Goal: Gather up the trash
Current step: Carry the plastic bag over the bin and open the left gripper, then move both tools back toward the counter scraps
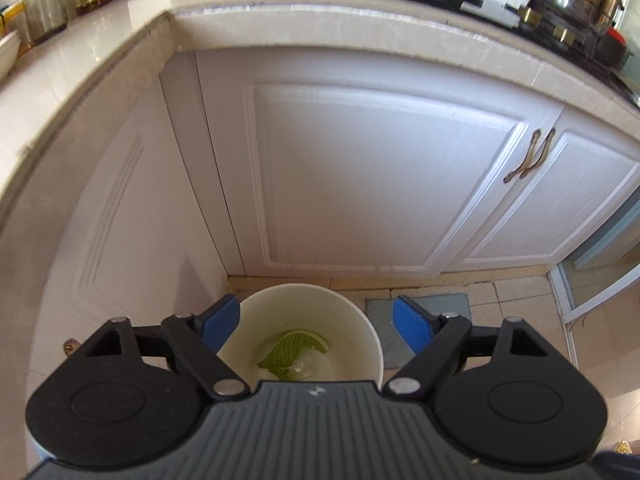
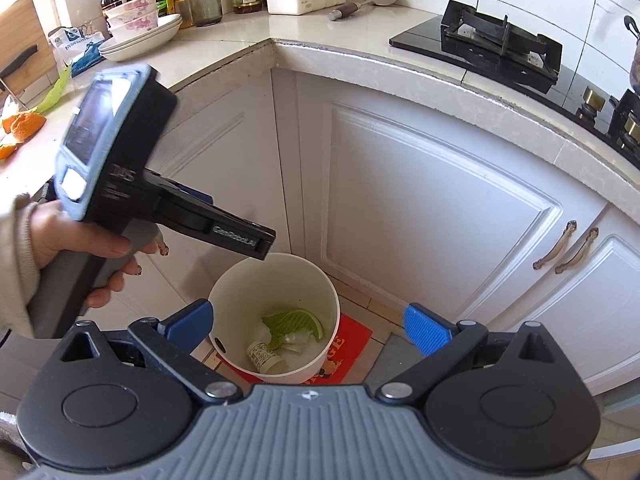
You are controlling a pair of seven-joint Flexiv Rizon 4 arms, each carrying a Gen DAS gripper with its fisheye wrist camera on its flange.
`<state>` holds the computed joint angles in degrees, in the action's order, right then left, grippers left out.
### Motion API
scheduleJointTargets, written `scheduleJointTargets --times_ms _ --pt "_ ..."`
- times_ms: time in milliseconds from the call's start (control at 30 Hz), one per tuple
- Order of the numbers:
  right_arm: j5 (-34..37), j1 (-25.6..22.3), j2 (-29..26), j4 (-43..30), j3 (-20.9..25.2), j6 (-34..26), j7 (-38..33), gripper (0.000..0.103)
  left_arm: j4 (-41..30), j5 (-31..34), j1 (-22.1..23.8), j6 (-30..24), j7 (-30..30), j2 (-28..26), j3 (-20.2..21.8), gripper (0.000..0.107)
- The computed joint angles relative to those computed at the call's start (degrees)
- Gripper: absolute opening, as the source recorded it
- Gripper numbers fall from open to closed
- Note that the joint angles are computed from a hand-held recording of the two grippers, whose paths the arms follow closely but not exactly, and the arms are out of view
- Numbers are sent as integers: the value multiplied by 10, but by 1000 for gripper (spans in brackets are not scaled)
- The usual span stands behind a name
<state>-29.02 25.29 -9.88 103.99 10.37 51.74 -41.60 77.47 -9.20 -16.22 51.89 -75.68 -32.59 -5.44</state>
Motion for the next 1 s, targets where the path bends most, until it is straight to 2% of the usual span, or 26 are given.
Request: scheduleJointTargets --times_ms 300,500,833,1000 --pt "-9 -4 11 0 1 5 -18 103 67 -31 22 19 38 87 -10 85" --pt "-5 -7 7 -11 2 34 -45 103 106 -20 23 21 20 147 7 85" --pt "46 8 -47 -90 8 77 -158 103 156 81 34 34 -96 230 47 85" --pt "77 24 -86 -145 11 81 -205 103 175 106 58 44 -123 252 53 85"
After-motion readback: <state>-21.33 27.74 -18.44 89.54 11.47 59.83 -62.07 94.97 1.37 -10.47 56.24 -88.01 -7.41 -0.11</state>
